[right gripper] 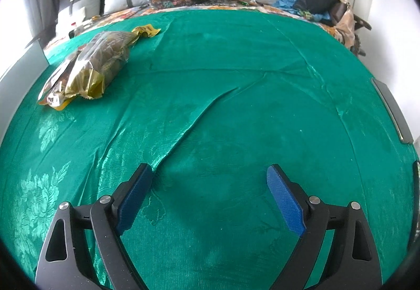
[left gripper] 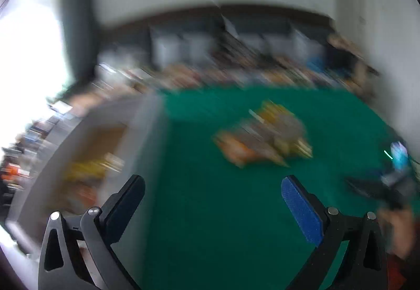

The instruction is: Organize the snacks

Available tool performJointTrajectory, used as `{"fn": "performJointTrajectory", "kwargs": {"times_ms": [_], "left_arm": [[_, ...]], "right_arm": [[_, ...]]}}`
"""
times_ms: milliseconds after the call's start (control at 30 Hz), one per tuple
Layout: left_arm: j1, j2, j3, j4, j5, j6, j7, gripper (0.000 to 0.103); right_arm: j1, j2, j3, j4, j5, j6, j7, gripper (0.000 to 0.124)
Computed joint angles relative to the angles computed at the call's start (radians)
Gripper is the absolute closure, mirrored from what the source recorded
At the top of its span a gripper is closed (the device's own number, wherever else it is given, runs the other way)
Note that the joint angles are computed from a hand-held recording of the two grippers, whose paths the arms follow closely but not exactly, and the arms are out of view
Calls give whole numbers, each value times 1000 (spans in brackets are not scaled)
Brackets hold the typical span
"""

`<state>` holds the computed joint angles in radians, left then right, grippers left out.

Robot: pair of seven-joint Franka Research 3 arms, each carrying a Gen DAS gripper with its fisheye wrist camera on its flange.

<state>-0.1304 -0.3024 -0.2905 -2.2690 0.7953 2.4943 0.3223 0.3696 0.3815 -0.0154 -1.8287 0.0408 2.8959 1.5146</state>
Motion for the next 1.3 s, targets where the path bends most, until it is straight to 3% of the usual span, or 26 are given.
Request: {"fn": "performJointTrajectory", "kwargs": {"times_ms": [100,200,267,333,367,533,600,1300], "left_arm": [[-58,147,64,33,-214,128,187,0],[-60,271,80,74,-317,159,261,1],[-54,320,87,93,-320,168,238,1],[-32,353,88,104,-307,190,203,1],[-49,362,114,111,-224,202,137,1],[-55,418,129,178,-131,144,155,0],[-54,424,140,171,-80,174,148,0],[-55,427,144,172,-45,168,108,0]], "right_arm": [[1,0,-1,0,0,0,0,33],[1,0,-1,0,0,0,0,33],[2,0,-2,0,0,1,0,33],[1,0,-1,-1,0,1,0,33],[1,0,-1,-1,0,0,0,33],[2,0,-2,-1,0,1,0,33],[1,-1,-1,-2,1,1,-1,33],[2,-2,-2,-3,0,1,0,33]]}}
